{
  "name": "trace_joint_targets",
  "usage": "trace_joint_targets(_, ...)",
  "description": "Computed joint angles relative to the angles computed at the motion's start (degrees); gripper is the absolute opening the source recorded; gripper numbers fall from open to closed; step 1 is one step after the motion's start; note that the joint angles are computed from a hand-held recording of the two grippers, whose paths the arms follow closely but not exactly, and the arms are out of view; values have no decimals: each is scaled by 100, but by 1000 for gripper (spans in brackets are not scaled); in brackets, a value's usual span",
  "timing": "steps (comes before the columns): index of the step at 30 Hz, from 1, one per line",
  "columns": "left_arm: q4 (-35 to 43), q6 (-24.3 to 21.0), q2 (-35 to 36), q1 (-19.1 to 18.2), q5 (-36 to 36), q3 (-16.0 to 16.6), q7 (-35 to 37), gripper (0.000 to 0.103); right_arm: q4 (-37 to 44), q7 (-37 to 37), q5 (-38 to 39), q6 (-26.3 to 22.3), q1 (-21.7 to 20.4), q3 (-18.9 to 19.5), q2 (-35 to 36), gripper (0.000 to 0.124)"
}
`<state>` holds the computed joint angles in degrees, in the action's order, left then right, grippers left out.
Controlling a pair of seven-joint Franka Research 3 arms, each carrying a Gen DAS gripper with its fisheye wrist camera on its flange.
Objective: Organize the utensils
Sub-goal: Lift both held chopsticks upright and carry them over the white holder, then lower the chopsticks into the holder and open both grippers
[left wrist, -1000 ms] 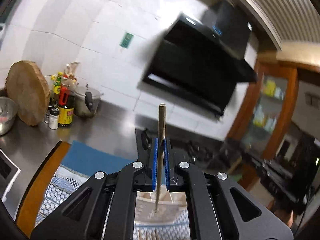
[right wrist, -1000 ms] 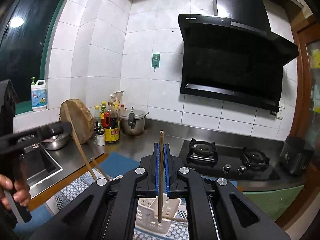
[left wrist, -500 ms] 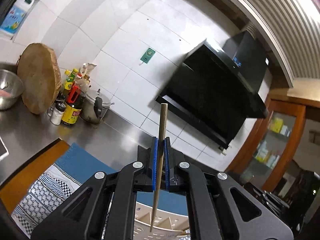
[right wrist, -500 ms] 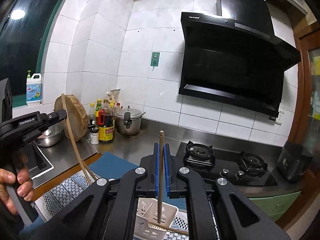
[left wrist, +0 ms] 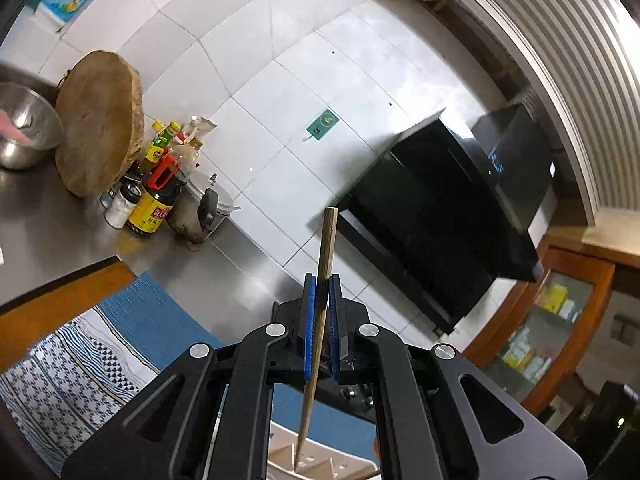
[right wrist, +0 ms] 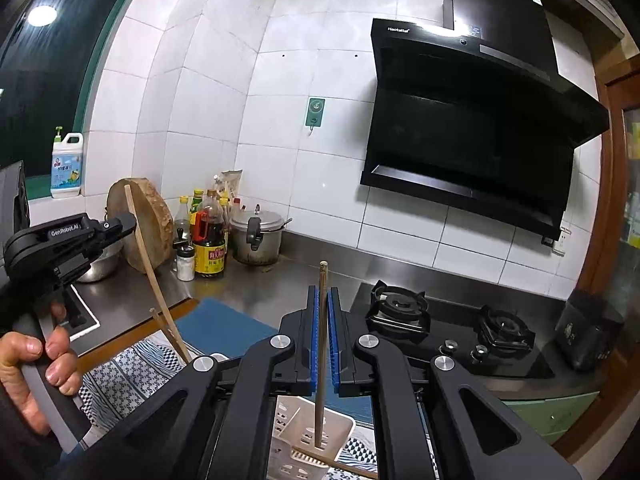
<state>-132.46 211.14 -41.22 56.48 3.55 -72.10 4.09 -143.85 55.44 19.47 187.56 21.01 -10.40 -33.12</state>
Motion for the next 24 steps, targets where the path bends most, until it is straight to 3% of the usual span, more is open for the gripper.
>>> trace_joint_targets(12,228,-343,-154,319,579,-223,-53,5,-57,-20,-36,25,230,-203,152,5)
trace_joint_targets(21,225,-896,457,-155,1323,-39,612,5,-196,131,176,-356,-226,66,106,5)
trace_joint_targets(24,268,-1171,633,-398,1440,70,915,5,-244,210,216,-521,-452,221,47,25)
